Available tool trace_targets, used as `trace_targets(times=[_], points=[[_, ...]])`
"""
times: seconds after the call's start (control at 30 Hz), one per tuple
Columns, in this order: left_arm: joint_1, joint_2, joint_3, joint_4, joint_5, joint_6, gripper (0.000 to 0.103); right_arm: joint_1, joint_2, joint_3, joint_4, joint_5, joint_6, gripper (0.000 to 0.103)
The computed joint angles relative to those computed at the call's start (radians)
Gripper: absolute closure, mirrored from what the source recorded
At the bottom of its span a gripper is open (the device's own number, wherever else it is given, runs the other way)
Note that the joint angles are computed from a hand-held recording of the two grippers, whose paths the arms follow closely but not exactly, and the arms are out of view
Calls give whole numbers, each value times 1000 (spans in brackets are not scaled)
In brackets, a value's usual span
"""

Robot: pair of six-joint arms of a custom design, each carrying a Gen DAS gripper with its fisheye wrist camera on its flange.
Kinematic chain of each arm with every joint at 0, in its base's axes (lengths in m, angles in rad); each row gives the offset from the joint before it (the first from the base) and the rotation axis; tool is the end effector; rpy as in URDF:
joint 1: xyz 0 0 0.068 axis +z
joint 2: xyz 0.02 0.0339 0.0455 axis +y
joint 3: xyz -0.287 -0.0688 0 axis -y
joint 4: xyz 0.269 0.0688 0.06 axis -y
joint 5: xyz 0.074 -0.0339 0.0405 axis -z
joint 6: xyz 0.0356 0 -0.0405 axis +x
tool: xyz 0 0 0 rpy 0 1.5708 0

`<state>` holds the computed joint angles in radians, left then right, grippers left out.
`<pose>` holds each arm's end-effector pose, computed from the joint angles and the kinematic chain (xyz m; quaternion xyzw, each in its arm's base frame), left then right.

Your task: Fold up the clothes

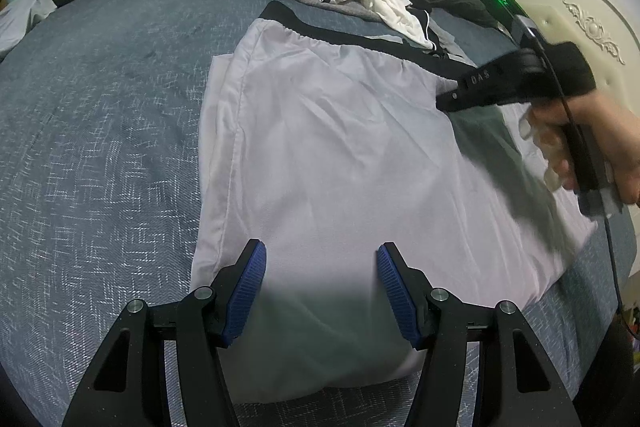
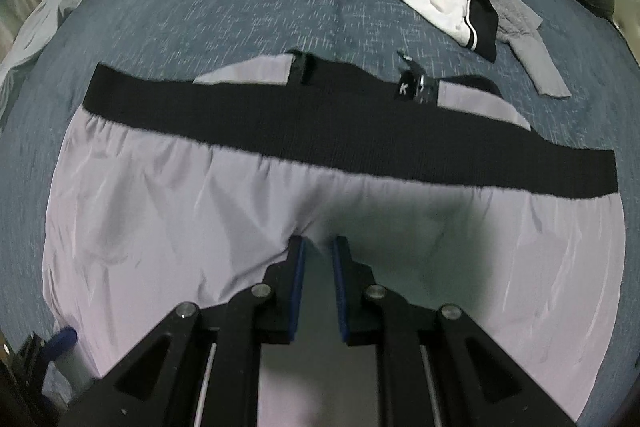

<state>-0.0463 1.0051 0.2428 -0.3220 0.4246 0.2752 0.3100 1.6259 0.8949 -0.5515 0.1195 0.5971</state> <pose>0.1511 -0.0217 0.1193 0.2020 0.9284 -0.1763 0.2573 0.2939 0.0897 0.1603 0.1498 0.9765 0.0097 0.1548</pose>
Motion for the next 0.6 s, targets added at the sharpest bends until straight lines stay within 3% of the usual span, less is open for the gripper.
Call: trace_targets(times=[0.23,0.43,0.6], points=[[7,9,1,3,6,9,40,-38,46,59,11,6,5,91],[17,25,2,10,12,22,40,-103,3,3,64,14,-47,91],[12,45,6,22,7,25,40,-35,-279,-244,44,35,16,91]])
